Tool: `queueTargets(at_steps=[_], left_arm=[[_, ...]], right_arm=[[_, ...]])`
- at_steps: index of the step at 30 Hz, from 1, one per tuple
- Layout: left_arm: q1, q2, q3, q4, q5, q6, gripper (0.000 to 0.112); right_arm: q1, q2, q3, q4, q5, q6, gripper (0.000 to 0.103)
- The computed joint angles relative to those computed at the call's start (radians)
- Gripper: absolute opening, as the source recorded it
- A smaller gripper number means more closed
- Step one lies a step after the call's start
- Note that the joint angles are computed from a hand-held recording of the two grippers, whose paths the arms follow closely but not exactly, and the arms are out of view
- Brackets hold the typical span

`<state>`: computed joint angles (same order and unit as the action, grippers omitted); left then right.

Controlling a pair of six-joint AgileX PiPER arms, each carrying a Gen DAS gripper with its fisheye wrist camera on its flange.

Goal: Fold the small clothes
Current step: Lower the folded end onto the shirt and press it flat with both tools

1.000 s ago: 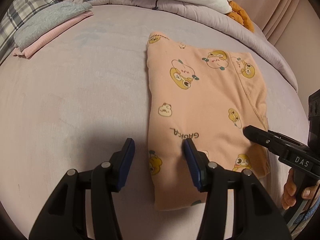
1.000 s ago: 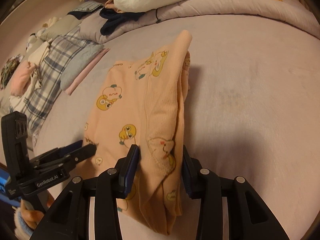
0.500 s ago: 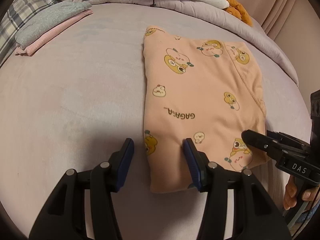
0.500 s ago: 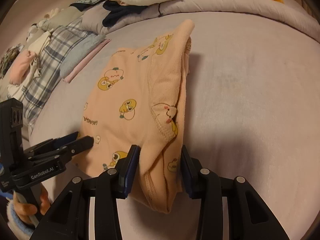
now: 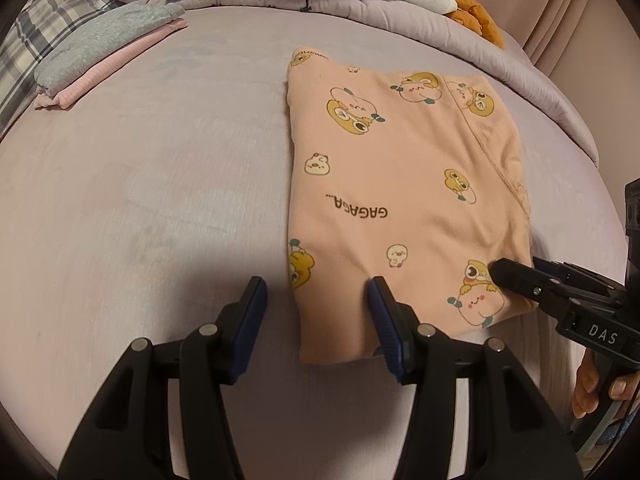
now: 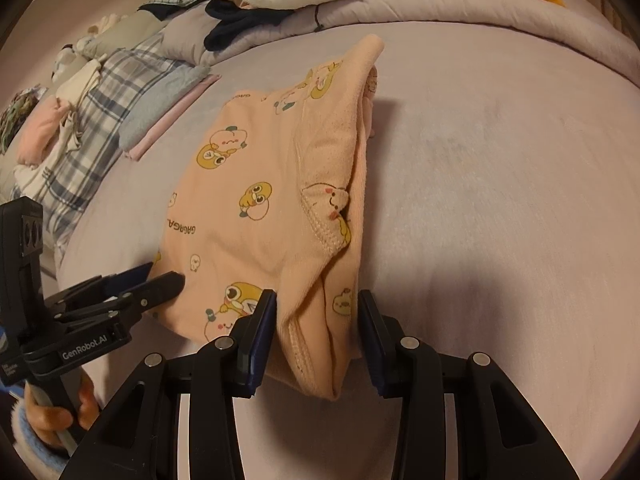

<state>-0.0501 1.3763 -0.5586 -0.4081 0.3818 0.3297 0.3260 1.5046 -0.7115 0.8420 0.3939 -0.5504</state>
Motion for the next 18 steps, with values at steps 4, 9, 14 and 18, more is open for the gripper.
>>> queueTargets(at_steps=[4,9,14,18], left_arm=[[-0.005,-0.011,0.008,0.014,0.002,-0.022,0.053],[-0.007,-0.034,0.024,0.024,0.012,-0.048,0.059],[-0.02,-0.065,0.039,0.09,0.024,-0.132,0.071],[-0.04,-0.098,0.052,0.146,0.042,-0.203,0.073]], right_arm=[[0.002,-0.012,0.013,-0.014,-0.003,0.013,0.04],[0.002,-0.029,0.025,-0.039,-0.002,0.035,0.04],[-0.001,-0.043,0.035,-0.044,0.006,0.04,0.04],[-0.001,-0.074,0.057,-0.067,0.015,0.061,0.04]])
